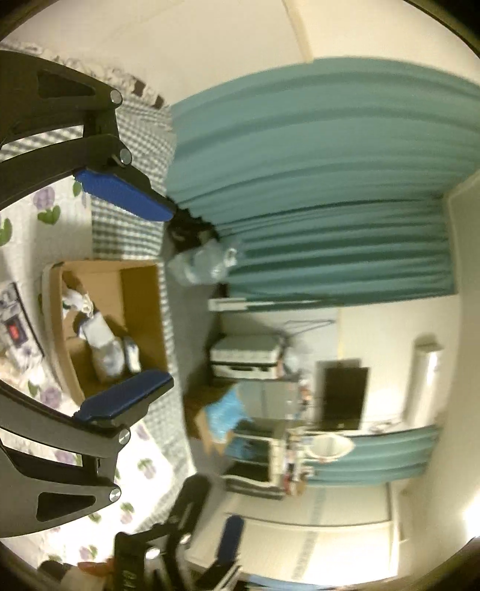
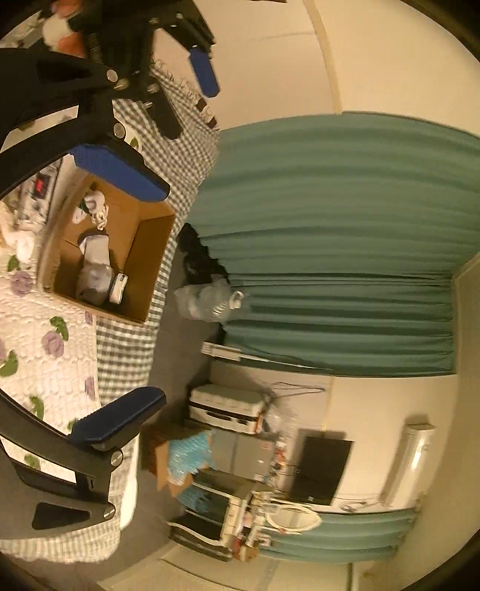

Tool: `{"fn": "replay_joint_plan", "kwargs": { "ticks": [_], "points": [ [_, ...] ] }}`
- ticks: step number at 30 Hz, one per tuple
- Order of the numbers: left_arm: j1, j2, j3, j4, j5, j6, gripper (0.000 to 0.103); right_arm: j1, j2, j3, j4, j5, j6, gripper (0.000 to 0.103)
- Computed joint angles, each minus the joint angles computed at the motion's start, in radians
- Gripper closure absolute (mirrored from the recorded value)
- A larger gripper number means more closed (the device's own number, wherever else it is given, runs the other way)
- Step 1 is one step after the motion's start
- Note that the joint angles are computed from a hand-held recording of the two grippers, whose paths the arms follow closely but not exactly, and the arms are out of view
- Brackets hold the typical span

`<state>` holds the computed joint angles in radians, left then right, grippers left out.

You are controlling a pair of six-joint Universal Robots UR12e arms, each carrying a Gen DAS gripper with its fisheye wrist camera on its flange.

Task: Organize soft objects
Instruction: 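Carry the cloth and tissue pack into the box and release both grippers, then grasp the white foam roller with the left gripper while the right grasps the lace cloth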

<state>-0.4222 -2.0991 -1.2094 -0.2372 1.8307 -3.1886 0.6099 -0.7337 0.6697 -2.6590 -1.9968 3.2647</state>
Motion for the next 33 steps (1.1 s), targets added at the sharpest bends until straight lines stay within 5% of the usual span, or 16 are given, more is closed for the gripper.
{"fn": "replay_joint_plan", "kwargs": {
  "ticks": [6, 13, 17, 24, 29, 33],
  "points": [
    [-0.006, 0.092, -0.109, 0.077, 0.01, -0.019, 0.019, 0.042, -0.114, 0.17, -0.081, -0.094, -0.022, 0.001],
    [-0.015, 0.145, -0.221, 0.082, 0.05, -0.05, 0.019, 0.067, -0.176, 0.317, -0.141, -0.079, 0.014, 0.001],
    [-0.021, 0.152, -0.274, 0.066, 0.07, -0.075, 0.019, 0.079, -0.152, 0.349, -0.166, -0.076, 0.015, 0.001],
    [-0.022, 0.094, -0.307, 0.049, 0.087, -0.114, 0.019, 0.06, -0.079, 0.333, -0.074, 0.062, 0.045, 0.002],
    [-0.012, 0.068, -0.326, 0.016, 0.071, -0.145, 0.019, 0.054, -0.004, 0.27, 0.033, 0.055, -0.012, 0.002],
    [-0.005, 0.047, -0.338, 0.005, 0.069, -0.167, 0.019, 0.031, 0.017, 0.275, 0.074, 0.156, 0.048, 0.002]
  ]
}}
